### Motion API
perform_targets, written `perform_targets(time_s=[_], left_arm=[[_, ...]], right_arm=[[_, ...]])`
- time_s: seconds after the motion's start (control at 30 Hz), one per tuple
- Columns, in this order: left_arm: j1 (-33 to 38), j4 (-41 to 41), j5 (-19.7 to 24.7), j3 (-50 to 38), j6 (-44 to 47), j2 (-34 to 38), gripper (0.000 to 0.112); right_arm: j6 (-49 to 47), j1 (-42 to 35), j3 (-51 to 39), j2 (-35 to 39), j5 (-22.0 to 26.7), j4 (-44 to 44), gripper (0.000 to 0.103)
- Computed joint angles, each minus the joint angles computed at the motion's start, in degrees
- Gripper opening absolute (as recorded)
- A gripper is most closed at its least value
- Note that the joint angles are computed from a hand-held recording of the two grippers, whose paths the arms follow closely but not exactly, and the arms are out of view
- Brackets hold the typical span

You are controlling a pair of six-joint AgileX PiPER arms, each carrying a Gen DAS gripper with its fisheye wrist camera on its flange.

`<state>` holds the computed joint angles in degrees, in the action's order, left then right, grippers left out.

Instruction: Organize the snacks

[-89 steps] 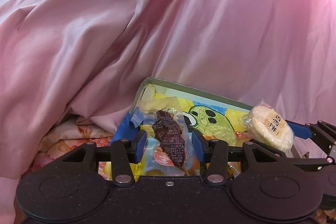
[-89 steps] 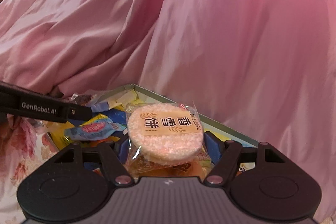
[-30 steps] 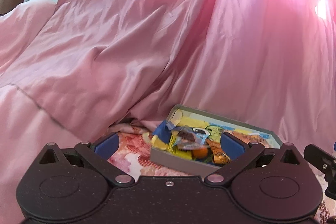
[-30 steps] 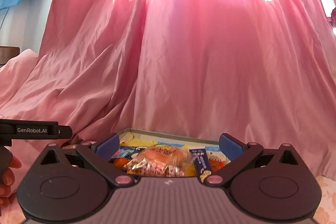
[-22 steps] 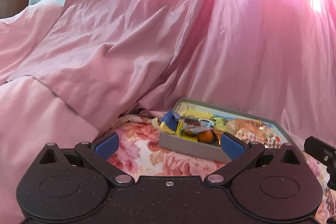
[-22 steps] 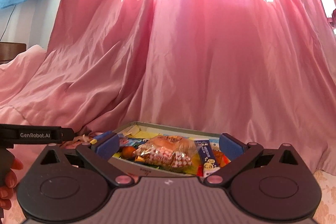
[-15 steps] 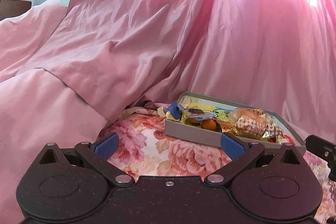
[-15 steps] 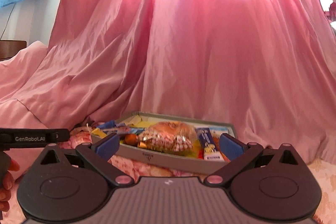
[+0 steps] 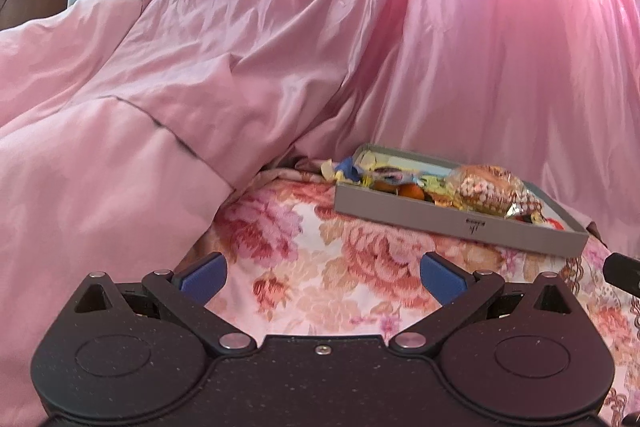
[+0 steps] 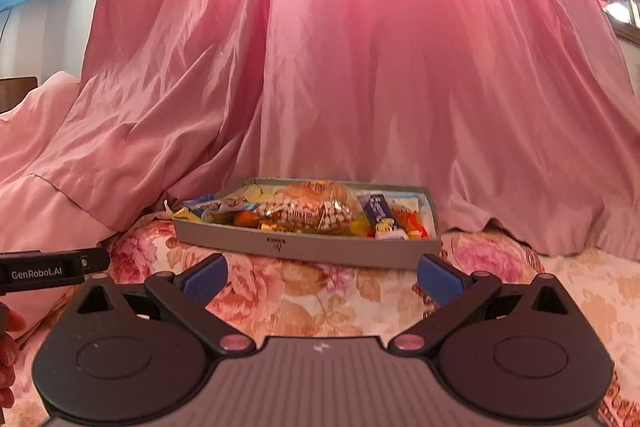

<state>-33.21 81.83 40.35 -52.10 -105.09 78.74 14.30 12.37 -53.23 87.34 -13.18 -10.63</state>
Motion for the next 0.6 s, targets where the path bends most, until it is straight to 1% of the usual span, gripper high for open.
perform_targets(time_s=[0.07,0.23,0.4,0.47,0.6], left_arm=[[-0.6,0.2,0.4,1.3,-0.6,-0.8,0.102],[-2.2,0.7,1.6,4.7,-2.3,-2.9,0.102],[-3.5,0.6,2.9,7.4,-3.2,-4.6,0.102],[-3.2,-0.4,2.1,8.1,-2.2,-5.4,0.102],[-2.2,-5.3,0.8,8.6,3.6,-7.0,0.102]], right_arm=[[-1.4,0.3,1.5,-1.0,-0.2,1.7,0.103],[-8.4,1.5,4.4,-2.9,-0.8,8.5,0.103],[-12.2,2.9,6.7,-4.2,-1.0,11.6,0.103],[-13.1,3.5,7.7,-4.8,-1.1,12.6,0.103],[-13.5,4.1,9.0,-6.0,0.3,13.9,0.103]])
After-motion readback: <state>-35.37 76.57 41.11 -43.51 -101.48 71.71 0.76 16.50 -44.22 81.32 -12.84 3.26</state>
